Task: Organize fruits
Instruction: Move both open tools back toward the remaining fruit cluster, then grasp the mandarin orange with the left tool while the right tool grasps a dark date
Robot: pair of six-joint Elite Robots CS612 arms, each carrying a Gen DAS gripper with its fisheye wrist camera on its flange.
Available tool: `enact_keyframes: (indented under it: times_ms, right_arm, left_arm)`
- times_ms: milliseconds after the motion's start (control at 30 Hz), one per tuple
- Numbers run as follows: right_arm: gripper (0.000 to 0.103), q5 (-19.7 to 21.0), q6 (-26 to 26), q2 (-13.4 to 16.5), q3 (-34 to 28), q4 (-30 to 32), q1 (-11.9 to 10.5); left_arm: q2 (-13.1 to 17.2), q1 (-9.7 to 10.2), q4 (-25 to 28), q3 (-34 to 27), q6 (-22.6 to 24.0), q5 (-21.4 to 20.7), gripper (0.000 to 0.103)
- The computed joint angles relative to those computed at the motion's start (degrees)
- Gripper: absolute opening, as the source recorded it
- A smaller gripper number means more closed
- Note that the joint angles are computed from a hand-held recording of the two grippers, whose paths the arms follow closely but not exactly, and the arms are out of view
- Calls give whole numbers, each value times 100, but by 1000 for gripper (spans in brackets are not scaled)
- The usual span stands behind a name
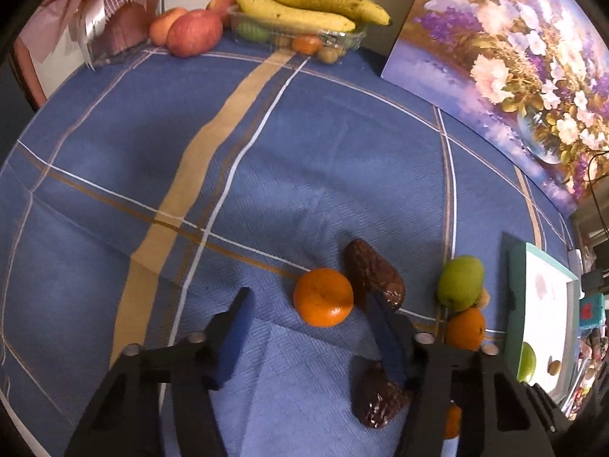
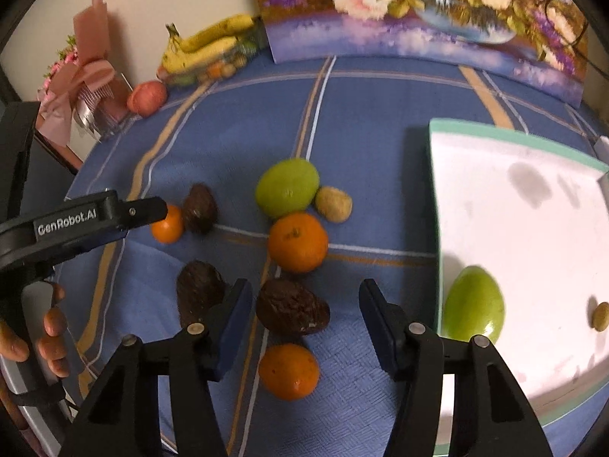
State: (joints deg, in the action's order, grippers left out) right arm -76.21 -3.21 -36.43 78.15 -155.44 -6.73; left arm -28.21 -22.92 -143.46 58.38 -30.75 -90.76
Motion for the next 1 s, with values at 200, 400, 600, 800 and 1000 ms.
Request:
enact_keyframes:
  times_ms: [200, 400, 600, 800, 1000]
  right_arm:
    - [60, 49, 4, 31, -45, 197, 4]
    - [48, 152, -36, 65, -110, 308, 15]
    - [47, 195, 27, 36, -66, 123, 17]
    - [47, 251, 155, -73, 78, -266, -10]
    - [47, 341, 275, -151, 164, -479, -55]
  left_arm:
    - [126, 26, 54, -155, -79, -216, 48]
    - [150, 29, 47, -197, -116, -354, 37]
    - [21, 37, -98, -49, -144, -330, 37]
    - [-209, -4, -491, 224, 0, -214, 37]
    - [-374, -82, -731, 414, 146, -10, 37]
